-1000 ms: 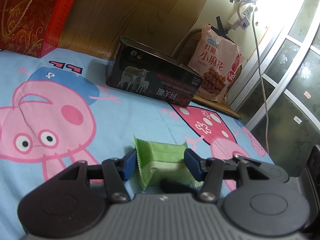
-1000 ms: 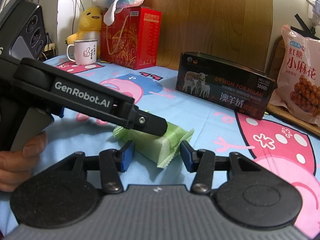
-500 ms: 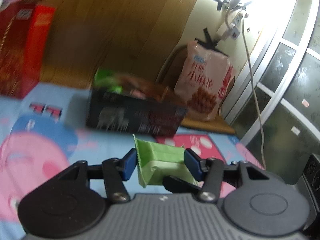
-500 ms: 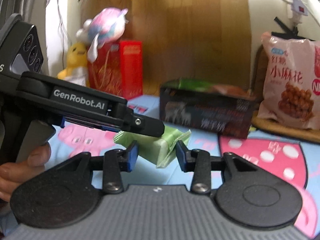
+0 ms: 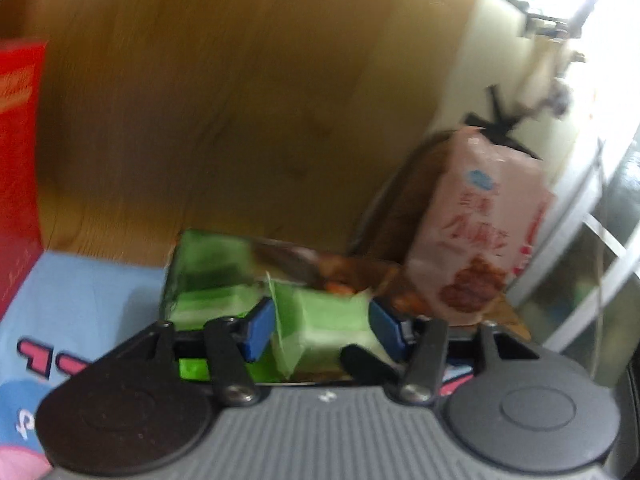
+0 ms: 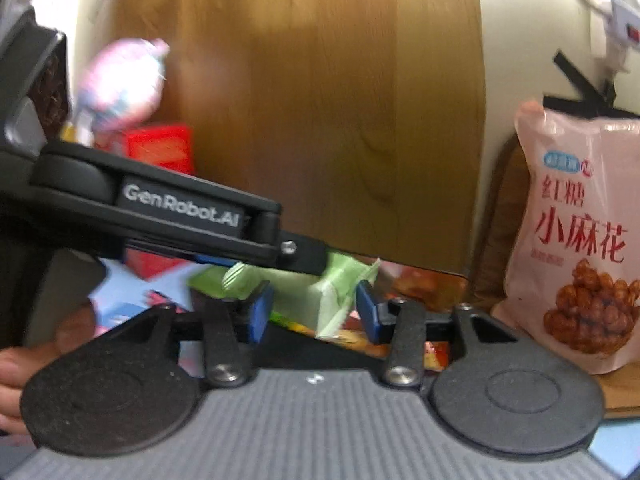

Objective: Organize snacks

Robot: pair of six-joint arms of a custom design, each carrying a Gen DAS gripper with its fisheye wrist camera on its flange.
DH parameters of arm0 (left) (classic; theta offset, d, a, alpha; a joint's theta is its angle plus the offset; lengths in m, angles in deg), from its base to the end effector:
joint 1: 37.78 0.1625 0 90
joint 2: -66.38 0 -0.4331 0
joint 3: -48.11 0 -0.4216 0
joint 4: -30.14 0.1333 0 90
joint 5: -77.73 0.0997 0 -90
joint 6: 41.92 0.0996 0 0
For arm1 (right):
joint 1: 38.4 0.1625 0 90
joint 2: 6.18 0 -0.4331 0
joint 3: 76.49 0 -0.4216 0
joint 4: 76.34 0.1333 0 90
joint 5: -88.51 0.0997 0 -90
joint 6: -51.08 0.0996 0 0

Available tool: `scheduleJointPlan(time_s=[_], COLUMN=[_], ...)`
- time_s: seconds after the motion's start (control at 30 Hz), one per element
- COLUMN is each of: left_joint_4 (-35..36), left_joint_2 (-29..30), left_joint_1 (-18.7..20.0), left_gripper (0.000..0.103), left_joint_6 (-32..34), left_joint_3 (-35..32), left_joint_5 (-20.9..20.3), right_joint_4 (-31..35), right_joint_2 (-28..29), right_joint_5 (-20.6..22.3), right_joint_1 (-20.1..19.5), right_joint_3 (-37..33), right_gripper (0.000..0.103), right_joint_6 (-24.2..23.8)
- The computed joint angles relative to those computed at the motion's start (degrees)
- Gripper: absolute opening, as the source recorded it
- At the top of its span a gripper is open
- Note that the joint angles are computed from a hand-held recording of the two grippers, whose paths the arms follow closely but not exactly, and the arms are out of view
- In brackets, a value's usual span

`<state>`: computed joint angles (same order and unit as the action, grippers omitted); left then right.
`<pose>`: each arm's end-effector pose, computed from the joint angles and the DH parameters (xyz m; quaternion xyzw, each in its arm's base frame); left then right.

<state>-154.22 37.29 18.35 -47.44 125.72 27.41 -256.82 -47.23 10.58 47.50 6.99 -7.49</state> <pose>-0.2724 -0.7592 0.0753 0.0840 0.8724 -0.4502 0.1709 0.0982 -0.7859 0.1715 0.4537 -0.7880 0.3958 0.1285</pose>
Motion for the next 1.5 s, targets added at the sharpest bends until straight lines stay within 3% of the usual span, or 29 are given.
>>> scheduleJointPlan(time_s=[0.2,0.33,0.47,0.57,0.77,0.87,0.97,1.07,1.5], left_joint_4=[-11.23,-16.68,-20.80,-22.73,-22.83,-26.95,-33.00,-38.48,-43.81], left_joint_2=[-1.86,-3.27,-3.99,-3.48,0.32,2.33,4.31,5.64,7.68], left_joint_1=[-1.89,-4.64,-7.29,-9.08,-11.97,-12.66,-13.30,-13.59,-13.99], left_gripper=[0.050,0.052,0.053,0.054,0.061,0.067,0.073,0.075,0.079], left_joint_6=[3.47,5.69,5.10,3.23,1.48,4.08,8.81,13.09,21.33], left_joint_3=[7.57,14.82,21.37,24.86,26.78,26.51,25.54,24.39,21.96], left_joint_5=[0.51,2.95,7.26,13.29,26.96,29.24,30.82,31.69,32.79], right_joint_4=[-3.73,-4.84,-7.58,-8.25,-13.07,-14.85,-19.82,-21.37,-20.37], right_joint_2=[-4.84,-9.55,-13.23,-14.63,-15.22,-15.18,-14.35,-14.24,-14.64], right_joint_5=[8.78,11.49,11.22,9.90,6.47,6.13,7.58,8.83,10.67], right_joint_1=[-3.88,-6.21,-8.55,-9.70,-10.43,-10.70,-11.44,-12.06,-12.63], right_joint_3=[7.86,15.03,21.91,24.74,29.64,30.97,32.05,32.27,32.57], right_gripper=[0.050,0.051,0.061,0.066,0.070,0.074,0.081,0.082,0.083], right_joint_6=[5.24,8.41,11.29,12.74,11.94,12.17,13.25,14.53,13.90])
